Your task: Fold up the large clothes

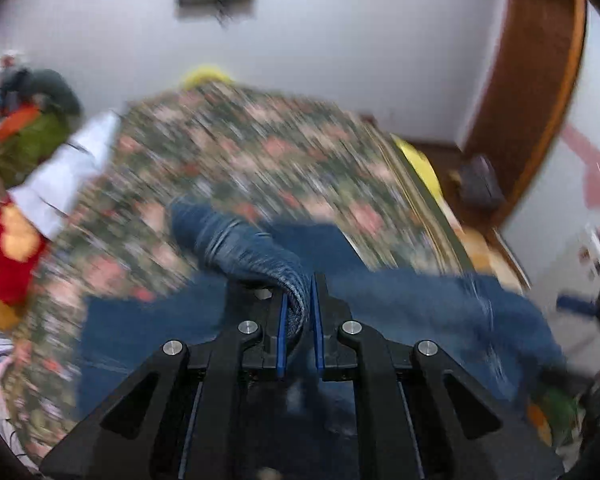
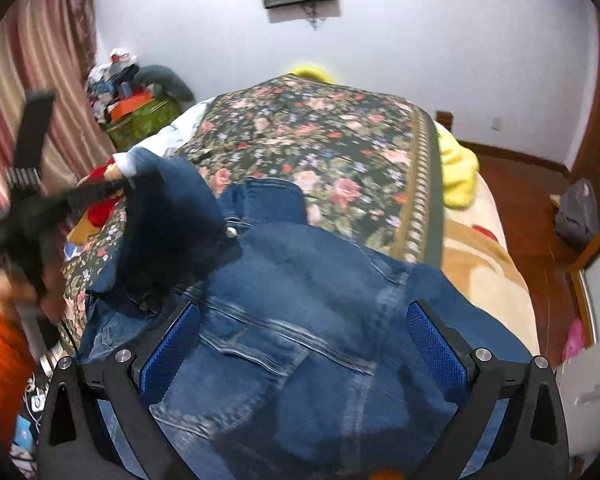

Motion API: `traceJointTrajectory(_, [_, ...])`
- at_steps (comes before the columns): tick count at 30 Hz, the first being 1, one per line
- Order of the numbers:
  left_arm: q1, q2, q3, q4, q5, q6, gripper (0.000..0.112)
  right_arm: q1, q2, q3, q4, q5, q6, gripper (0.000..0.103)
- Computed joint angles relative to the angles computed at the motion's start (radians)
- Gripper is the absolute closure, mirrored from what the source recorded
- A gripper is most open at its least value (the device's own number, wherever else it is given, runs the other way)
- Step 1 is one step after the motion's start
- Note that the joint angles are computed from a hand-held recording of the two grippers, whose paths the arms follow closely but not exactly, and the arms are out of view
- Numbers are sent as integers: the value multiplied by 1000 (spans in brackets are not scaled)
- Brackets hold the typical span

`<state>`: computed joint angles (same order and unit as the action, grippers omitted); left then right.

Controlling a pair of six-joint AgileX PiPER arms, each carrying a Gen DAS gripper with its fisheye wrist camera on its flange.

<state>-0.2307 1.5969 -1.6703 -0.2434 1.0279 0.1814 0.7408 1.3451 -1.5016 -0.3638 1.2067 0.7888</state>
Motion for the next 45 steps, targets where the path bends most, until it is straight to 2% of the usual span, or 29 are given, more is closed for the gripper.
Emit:
traceJointTrajectory(6, [-174, -28, 136, 77, 30, 33, 101, -80, -45, 77, 79, -21, -9, 0])
traceJointTrajectory(8, [-200, -47, 148, 112, 57, 57, 92, -96, -35, 79, 102, -27, -13, 0])
traceJointTrajectory(10, [-181, -66, 151, 92, 74, 104, 69, -98, -17, 69, 118, -34, -17, 0])
traceJointTrajectory(12, [-133, -101, 159, 47, 85, 139, 59, -81, 10, 43, 114, -38, -16, 0])
traceJointTrajectory(15, [7, -139, 158, -76, 123, 213, 56, -58, 61, -10, 103, -40, -31, 0])
traceJointTrajectory(18, [166, -165, 156, -145, 137, 277, 45, -40, 126, -74, 93, -43, -52, 0])
traceJointTrajectory(21, [282, -171, 167, -91, 93, 309, 42, -66, 200, -130, 134, -61, -94, 0])
traceJointTrajectory(24, [378, -124, 179, -12, 45, 307, 42, -123, 288, -184, 208, -58, -123, 1])
traceJointTrajectory(26, [431, -94, 203, 4, 19, 304, 42, -167, 335, -200, 271, -70, -155, 5])
traceJointTrajectory(29, [514, -16, 218, -11, 15, 303, 42, -216, 394, -214, 356, -81, -185, 28])
traceJointTrajectory(30, [528, -3, 231, -12, 7, 303, 42, -227, 406, -211, 378, -88, -192, 31])
traceJointTrajectory(32, [551, 34, 265, -3, -17, 291, 42, -260, 435, -200, 452, -116, -216, 45])
traceJointTrajectory(34, [562, 60, 288, -5, -29, 285, 42, -267, 455, -200, 472, -125, -207, 51])
traceJointTrajectory(35, [568, 63, 314, -12, -57, 292, 42, -268, 454, -184, 481, -153, -200, 60])
traceJointTrajectory(36, [569, 53, 336, -22, -79, 303, 40, -267, 447, -171, 486, -174, -191, 62])
traceJointTrajectory(38, [561, 29, 376, -34, -111, 337, 32, -243, 425, -159, 452, -207, -138, 69])
traceJointTrajectory(40, [530, 20, 397, 7, -140, 328, 29, -203, 408, -186, 379, -202, -96, 74])
traceJointTrajectory(43, [509, 19, 406, 37, -157, 317, 26, -108, 415, -313, 219, -81, -83, 78])
traceJointTrajectory(45, [521, 29, 392, 19, -145, 330, 26, -56, 405, -349, 148, -30, -98, 78])
